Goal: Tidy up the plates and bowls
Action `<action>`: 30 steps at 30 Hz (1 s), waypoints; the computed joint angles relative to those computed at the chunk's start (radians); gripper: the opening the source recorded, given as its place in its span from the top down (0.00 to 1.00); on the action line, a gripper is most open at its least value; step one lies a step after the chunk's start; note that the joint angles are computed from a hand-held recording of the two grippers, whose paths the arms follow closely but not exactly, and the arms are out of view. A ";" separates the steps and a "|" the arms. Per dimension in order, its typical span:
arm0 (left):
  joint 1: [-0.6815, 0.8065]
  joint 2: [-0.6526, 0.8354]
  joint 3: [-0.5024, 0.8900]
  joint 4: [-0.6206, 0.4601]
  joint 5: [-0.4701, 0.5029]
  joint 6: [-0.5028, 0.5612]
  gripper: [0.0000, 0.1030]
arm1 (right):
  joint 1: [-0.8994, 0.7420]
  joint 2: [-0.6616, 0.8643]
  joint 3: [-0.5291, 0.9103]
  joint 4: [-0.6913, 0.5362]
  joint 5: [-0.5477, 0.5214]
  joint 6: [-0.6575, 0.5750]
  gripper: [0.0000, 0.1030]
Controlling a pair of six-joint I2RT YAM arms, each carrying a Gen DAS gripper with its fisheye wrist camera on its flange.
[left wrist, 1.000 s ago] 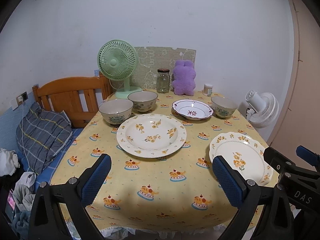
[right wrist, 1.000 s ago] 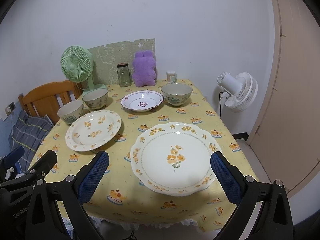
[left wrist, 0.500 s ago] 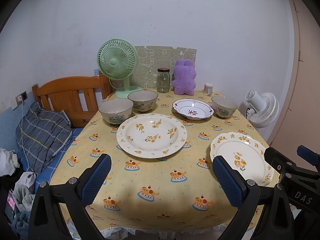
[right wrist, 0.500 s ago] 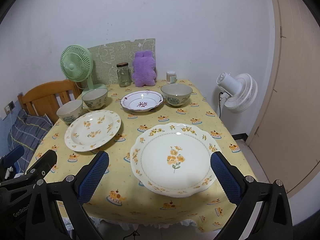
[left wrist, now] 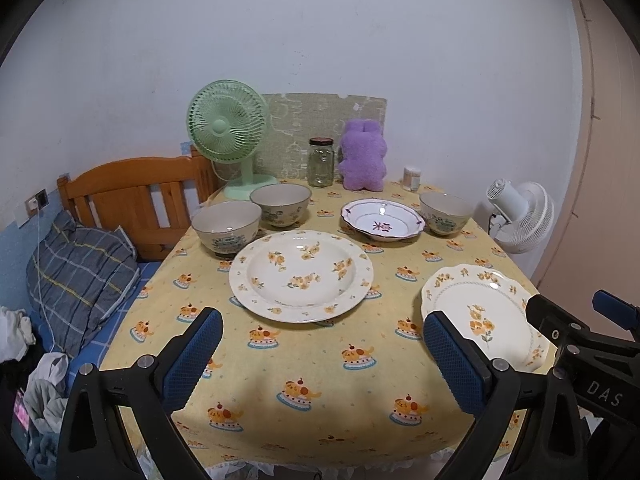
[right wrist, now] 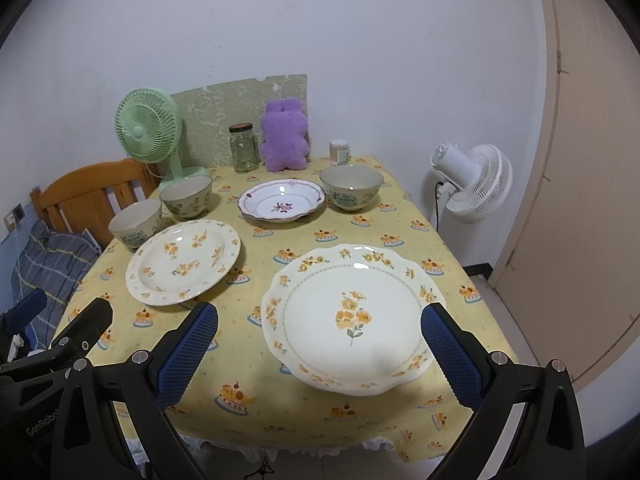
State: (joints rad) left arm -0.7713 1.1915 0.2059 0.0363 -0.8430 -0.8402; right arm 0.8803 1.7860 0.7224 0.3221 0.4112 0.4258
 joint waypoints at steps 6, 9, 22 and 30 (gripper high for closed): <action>0.024 0.081 0.002 0.152 0.087 0.115 0.02 | -0.024 0.000 0.002 -0.055 0.023 0.040 0.02; 0.030 0.146 0.032 0.212 0.119 0.169 0.03 | -0.049 0.002 0.012 -0.086 0.030 0.056 0.02; 0.164 0.601 0.381 0.299 0.285 0.251 0.11 | -0.294 0.192 0.184 -0.080 -0.139 -0.121 0.06; 0.203 0.855 0.631 0.162 0.347 0.166 0.14 | -0.413 0.395 0.391 -0.151 -0.276 -0.216 0.07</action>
State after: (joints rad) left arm -0.5683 2.0469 0.8365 0.1979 -0.4955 -0.6745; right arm 0.4671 2.1811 1.1133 0.1713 0.1354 0.2102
